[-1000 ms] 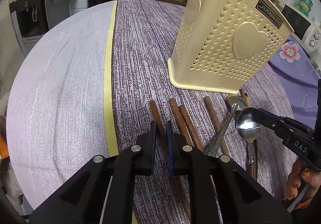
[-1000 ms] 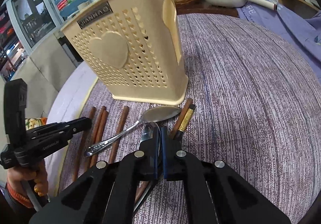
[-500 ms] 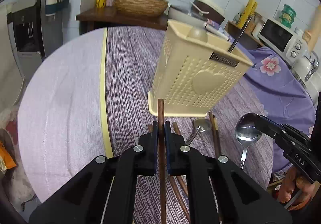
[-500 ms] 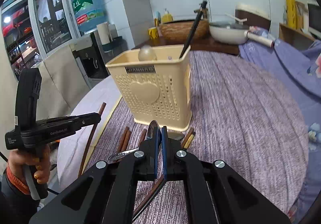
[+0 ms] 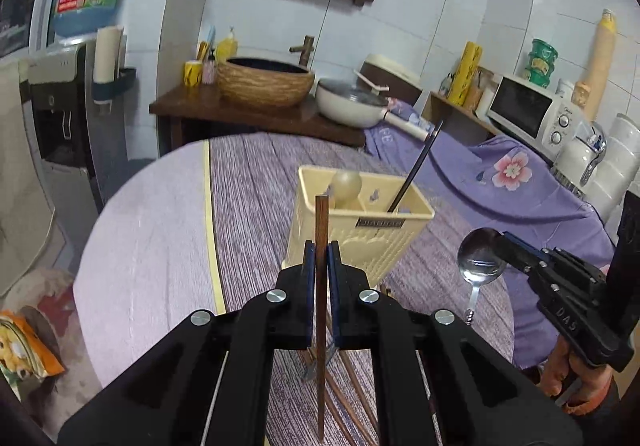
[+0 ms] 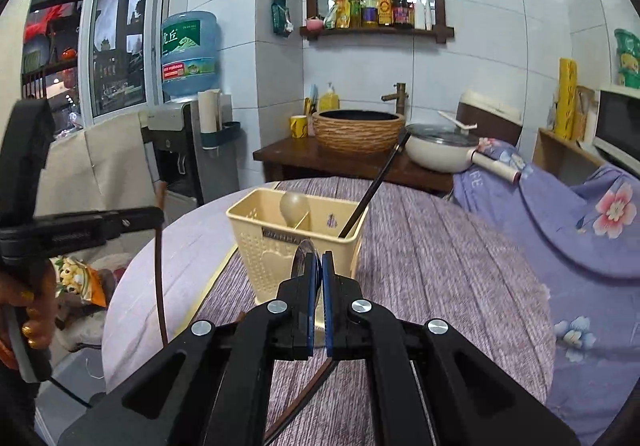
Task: Organize utensils
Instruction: 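Lift the spoon with the right tool while the left tool carries a wooden chopstick to the holder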
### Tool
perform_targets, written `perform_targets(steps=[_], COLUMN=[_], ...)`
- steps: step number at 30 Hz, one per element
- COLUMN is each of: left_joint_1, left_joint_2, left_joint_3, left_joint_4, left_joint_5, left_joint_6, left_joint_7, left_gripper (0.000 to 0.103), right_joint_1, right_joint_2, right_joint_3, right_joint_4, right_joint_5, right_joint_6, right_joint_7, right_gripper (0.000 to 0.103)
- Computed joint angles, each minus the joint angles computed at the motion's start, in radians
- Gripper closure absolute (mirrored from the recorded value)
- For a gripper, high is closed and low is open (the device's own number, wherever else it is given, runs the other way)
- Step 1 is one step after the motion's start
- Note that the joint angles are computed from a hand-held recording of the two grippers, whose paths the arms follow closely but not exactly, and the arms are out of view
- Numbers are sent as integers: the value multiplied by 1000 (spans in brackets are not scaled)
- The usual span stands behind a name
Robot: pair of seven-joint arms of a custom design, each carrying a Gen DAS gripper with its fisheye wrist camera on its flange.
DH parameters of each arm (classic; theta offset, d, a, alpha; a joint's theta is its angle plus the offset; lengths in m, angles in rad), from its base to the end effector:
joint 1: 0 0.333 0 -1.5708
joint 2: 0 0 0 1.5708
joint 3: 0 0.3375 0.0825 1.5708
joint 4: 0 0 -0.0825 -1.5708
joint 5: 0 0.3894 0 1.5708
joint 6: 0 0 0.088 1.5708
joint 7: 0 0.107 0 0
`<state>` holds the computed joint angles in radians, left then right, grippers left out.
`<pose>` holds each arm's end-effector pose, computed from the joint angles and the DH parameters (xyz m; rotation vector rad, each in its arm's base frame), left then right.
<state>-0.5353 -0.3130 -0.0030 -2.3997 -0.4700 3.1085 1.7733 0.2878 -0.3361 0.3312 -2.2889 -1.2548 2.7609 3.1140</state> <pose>0.4374 -0.2168 0.5705 -1.4834 1.9697 -1.2940 0.3675 0.3306 0.5592 -1.6097 1.3976 -0.8848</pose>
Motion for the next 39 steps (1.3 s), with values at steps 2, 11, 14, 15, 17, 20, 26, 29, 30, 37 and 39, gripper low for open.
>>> perform_targets(steps=[2,11,14,15,17,20,26,29,30,37,39], left_joint_1=[21,102,115,120,123,196,418,499,503,432,408], left_joint_2=[-10,0,23,29,40,68,126,154,167,225,231], left_joint_3=[-15,-73,-82,-87,-92,-155,-330,-395,-399,-335,-313], left_joint_4=[16,159,233,255,295,367,467,475,474,417,396], left_joint_5=[20,128,138,138,136,201,540,728,762,831,848], left_joint_6=[1,-20,-40,-43,-47,-52,-63,-75,-83,-79,-73], left_joint_7=[-10,-87,-109,-117,-123,-198,-501,-667,-697,-750,-755], left_gripper=[97,97,97,97,97,97,97,97,97,97,96], right_joint_1=[-3,1,0,1,1,8,59,93,106,197,214], right_joint_2=[3,27,46,51,67,101,187,234,249,306,305], right_joint_3=[5,-8,-14,-14,-12,-9,-23,-38,-42,-94,-101], right_joint_4=[16,118,174,190,230,288,372,384,383,341,319], right_joint_5=[-10,-15,-17,-19,-38,-89,-204,-261,-285,-400,-422], right_joint_6=[-23,-104,-138,-155,-195,-268,-445,-524,-552,-618,-615], right_joint_7=[-9,-81,-101,-110,-117,-117,-75,-44,-29,38,35], right_gripper=[99,100,100,100,100,100,100,100,100,100,100])
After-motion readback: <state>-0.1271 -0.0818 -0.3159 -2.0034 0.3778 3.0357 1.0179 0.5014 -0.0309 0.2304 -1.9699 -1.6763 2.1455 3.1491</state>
